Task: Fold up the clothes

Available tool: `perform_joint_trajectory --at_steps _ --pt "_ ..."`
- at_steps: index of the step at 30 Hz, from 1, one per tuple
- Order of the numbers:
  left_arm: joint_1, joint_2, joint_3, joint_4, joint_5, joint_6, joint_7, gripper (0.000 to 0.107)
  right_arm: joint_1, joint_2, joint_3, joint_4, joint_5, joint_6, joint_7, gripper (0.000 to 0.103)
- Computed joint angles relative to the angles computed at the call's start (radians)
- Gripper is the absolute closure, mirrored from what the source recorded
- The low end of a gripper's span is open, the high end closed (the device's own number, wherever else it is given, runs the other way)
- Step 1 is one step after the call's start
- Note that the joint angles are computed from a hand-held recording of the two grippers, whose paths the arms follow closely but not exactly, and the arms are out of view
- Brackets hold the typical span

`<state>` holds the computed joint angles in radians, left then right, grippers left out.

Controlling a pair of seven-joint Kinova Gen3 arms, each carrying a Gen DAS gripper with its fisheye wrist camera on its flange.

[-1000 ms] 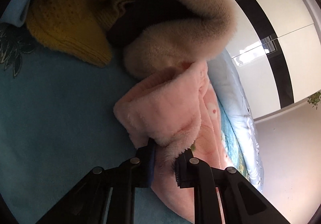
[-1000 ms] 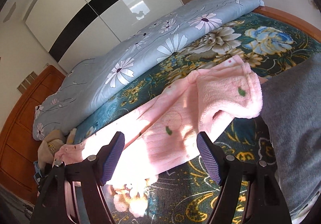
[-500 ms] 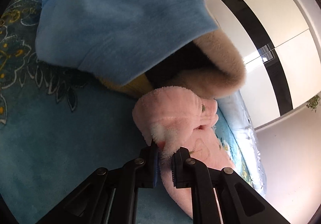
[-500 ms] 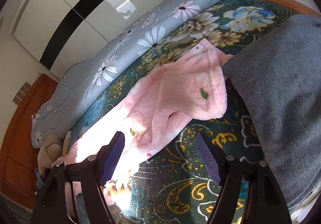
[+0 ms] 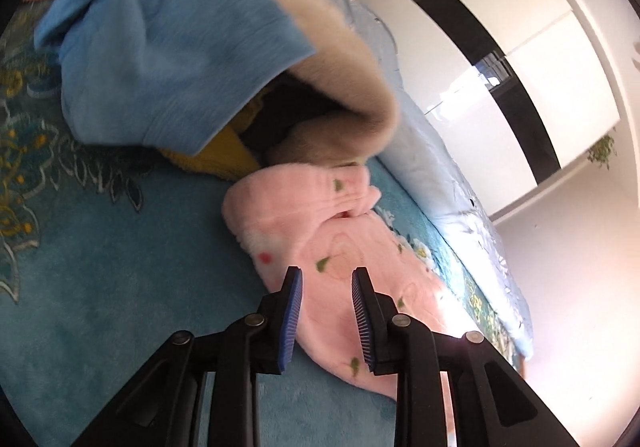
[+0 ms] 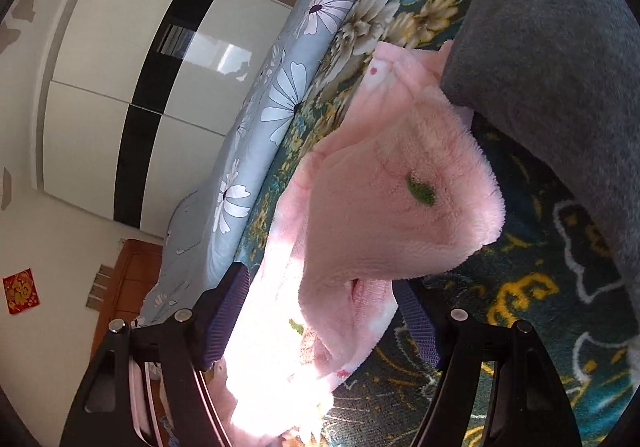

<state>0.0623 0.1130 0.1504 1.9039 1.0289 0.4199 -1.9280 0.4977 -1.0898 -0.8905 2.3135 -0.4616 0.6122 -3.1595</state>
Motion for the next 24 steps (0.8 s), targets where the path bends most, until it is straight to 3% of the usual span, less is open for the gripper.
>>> perform_joint_trajectory --at_steps 5,7,9,11,12,15,20,22,24 --pt "0.027 -0.006 0.011 -0.028 -0.023 -0.012 -0.001 0.078 0.071 -0.039 0.012 -0.064 0.147 0.156 -0.135 0.028" --pt "0.047 0.007 0.018 -0.049 -0.065 -0.024 0.034 0.078 0.117 -0.008 0.026 -0.095 0.146 0.237 -0.124 0.028" --pt "0.047 0.014 0.033 -0.046 -0.053 -0.032 0.018 0.078 0.186 0.021 0.040 -0.130 0.112 0.318 -0.066 0.042" --pt "0.021 -0.016 0.030 -0.017 -0.023 0.000 -0.021 0.078 0.226 0.093 0.023 -0.185 0.143 0.387 0.002 0.087" --pt "0.011 -0.037 0.018 -0.001 -0.008 0.023 -0.041 0.078 0.226 0.132 0.014 -0.208 0.183 0.400 0.043 0.091" --pt "0.026 -0.058 -0.007 0.009 -0.017 0.045 -0.043 0.078 0.243 0.216 -0.013 -0.287 0.305 0.432 0.165 0.095" --pt "0.056 -0.054 -0.014 0.006 -0.042 0.024 -0.045 0.078 0.198 0.177 0.008 -0.340 0.492 0.375 0.356 0.095" --pt "0.063 -0.039 -0.008 0.005 -0.039 0.017 -0.055 0.078 0.197 0.206 0.002 -0.347 0.492 0.442 0.364 0.095" --pt "0.060 -0.023 -0.003 0.002 -0.029 0.027 -0.059 0.078 0.203 0.258 -0.004 -0.308 0.428 0.487 0.358 0.095"
